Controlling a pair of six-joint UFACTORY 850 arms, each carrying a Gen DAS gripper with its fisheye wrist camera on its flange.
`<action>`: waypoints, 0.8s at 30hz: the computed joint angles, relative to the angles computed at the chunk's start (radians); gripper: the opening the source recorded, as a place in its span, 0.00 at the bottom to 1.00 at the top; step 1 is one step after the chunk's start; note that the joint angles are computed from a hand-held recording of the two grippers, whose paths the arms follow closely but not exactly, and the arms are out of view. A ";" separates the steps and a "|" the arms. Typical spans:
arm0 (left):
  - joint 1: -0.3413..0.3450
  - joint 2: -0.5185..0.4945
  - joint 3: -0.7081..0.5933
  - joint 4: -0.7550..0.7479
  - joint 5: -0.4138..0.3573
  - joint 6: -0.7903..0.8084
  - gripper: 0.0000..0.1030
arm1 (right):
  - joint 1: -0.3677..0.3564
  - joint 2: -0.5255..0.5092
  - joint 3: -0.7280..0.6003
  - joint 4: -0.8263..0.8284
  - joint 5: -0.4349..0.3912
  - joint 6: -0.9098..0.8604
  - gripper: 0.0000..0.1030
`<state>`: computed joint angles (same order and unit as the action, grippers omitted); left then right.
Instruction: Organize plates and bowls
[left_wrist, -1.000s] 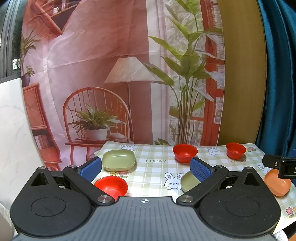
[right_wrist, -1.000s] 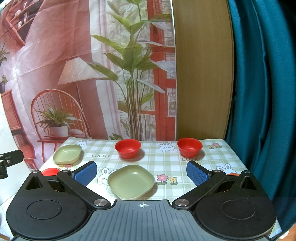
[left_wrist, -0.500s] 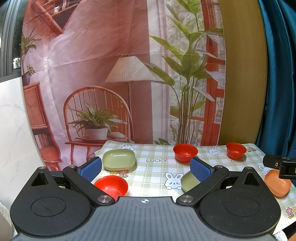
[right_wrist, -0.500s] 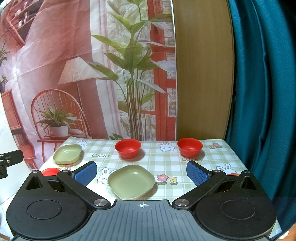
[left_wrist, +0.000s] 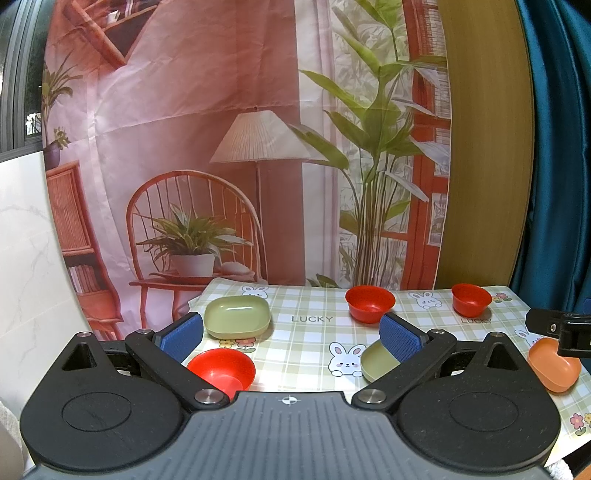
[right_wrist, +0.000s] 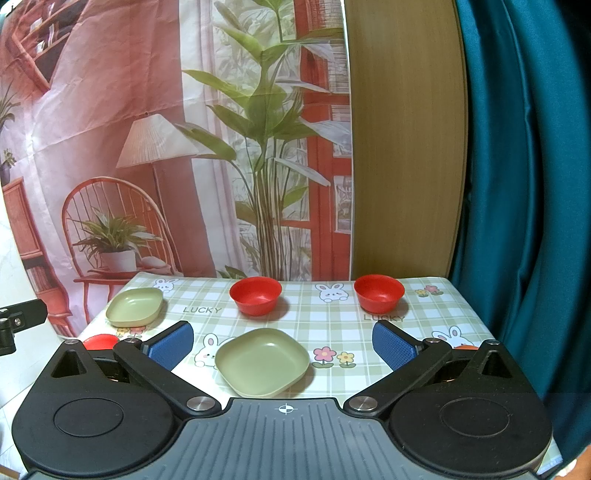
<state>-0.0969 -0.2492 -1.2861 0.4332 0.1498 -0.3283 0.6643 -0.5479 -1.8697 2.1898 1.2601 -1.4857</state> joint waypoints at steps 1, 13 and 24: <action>0.001 0.000 0.000 0.003 0.000 -0.004 1.00 | 0.000 0.000 0.000 0.000 0.000 0.000 1.00; 0.003 -0.001 0.000 0.019 0.001 -0.019 1.00 | 0.000 0.002 0.004 -0.001 -0.001 0.002 1.00; -0.001 -0.016 -0.014 -0.007 -0.006 0.013 1.00 | -0.005 -0.004 -0.006 0.005 0.002 -0.004 1.00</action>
<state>-0.0978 -0.2656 -1.3002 0.4264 0.1434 -0.3152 0.6594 -0.5523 -1.8760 2.1953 1.2621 -1.4902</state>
